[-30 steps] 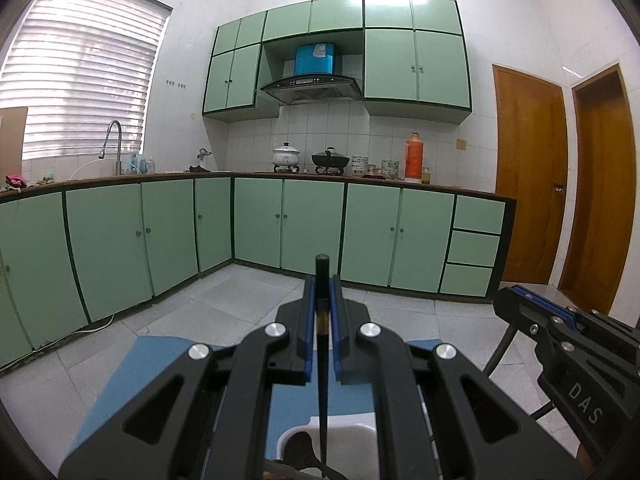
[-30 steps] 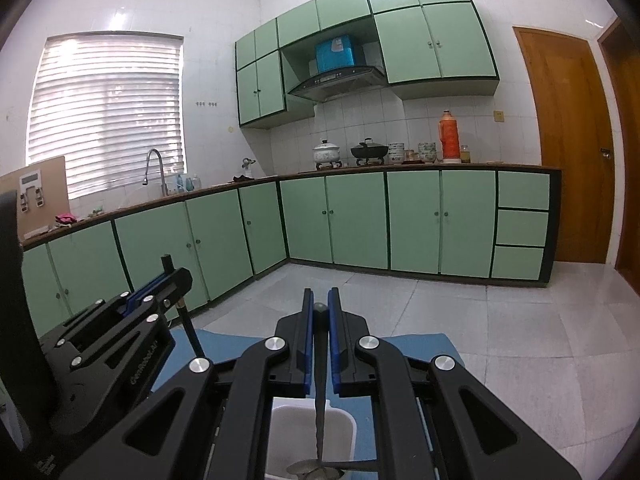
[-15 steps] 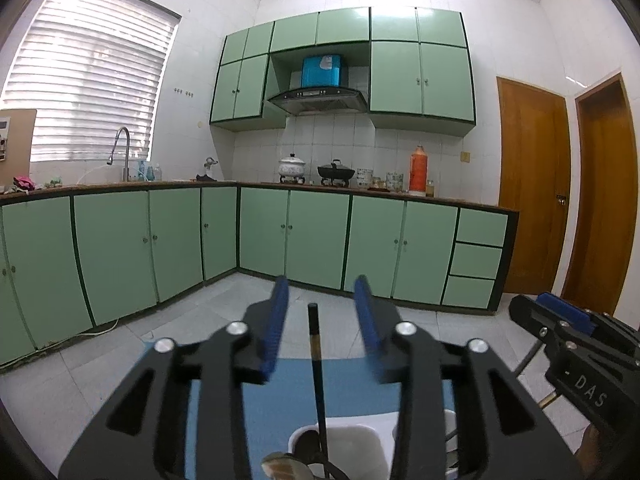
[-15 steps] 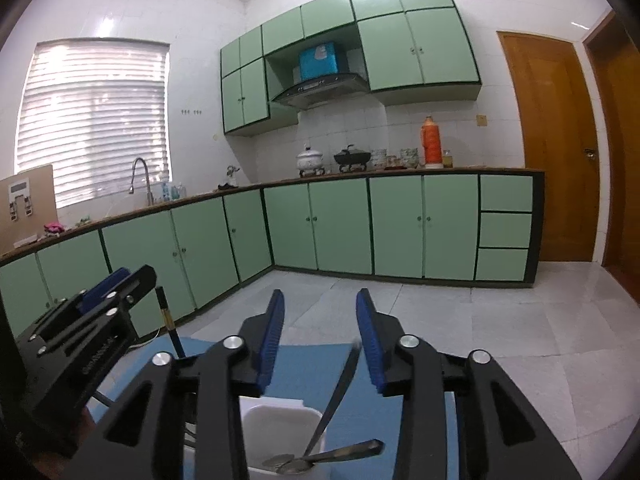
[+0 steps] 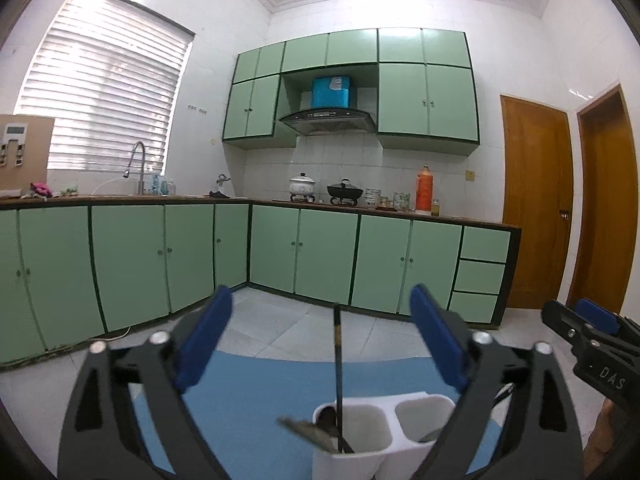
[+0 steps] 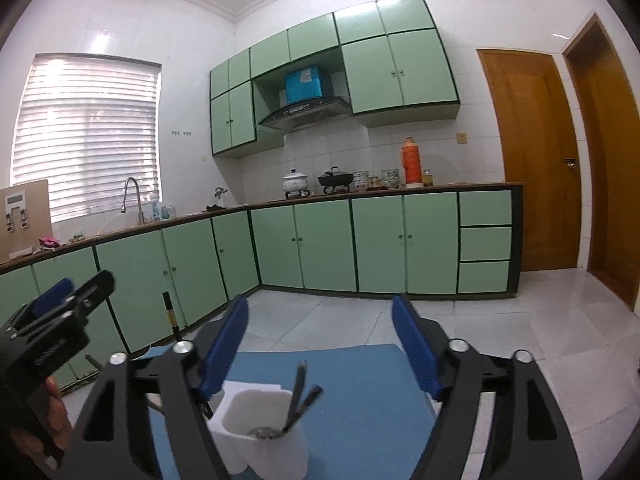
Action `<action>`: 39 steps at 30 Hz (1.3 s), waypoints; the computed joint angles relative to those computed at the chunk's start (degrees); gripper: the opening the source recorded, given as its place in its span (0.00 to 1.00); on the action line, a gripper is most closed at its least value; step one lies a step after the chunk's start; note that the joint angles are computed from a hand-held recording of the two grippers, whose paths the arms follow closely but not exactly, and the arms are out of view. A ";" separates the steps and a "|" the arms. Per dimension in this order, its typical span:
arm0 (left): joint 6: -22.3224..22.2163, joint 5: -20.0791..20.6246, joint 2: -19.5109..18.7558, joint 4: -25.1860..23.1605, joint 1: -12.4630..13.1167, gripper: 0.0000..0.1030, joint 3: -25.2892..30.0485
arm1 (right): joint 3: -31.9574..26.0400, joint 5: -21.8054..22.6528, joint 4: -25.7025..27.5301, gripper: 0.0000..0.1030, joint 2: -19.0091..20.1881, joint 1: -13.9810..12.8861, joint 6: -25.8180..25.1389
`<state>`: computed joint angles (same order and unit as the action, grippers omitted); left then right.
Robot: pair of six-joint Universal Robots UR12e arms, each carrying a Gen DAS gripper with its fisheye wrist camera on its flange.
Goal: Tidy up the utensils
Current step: 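Open both tools to release the chopsticks into the white holder, then withdraw both tools and move them toward the two wooden chopsticks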
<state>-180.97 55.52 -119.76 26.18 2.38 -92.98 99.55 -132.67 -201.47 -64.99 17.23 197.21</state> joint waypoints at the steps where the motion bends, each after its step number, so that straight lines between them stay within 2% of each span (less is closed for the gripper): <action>1: -0.19 -0.30 0.28 0.23 0.28 0.88 -0.56 | 0.64 -0.68 -0.65 0.82 -0.20 0.29 0.26; 7: 1.51 -1.51 2.38 -0.61 1.87 0.93 -4.65 | 3.83 -2.74 -1.38 0.90 -1.26 1.76 1.84; 13: 3.92 -3.47 4.46 -2.38 3.48 0.93 -8.73 | 6.32 -3.53 -0.79 0.92 -1.73 3.48 2.61; 20: 9.96 -4.42 6.74 -3.28 5.12 0.93 -14.36 | 8.61 -3.62 0.90 0.92 -2.17 5.68 4.47; 23: 11.01 -4.56 7.40 -3.62 6.02 0.93 -16.37 | 9.47 -3.56 1.70 0.92 -2.32 6.37 5.62; 30: 13.86 -4.90 8.47 -6.27 8.05 0.93 -20.01 | 11.92 -5.11 4.81 0.92 -2.11 8.73 10.26; 39: 21.51 -3.32 9.32 -11.93 10.03 0.93 -24.57 | 14.02 -4.06 10.81 0.92 -1.07 11.15 16.09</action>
<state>-159.46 52.21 -110.44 14.25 12.40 -117.54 113.57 -136.73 -190.66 -66.06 28.38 213.30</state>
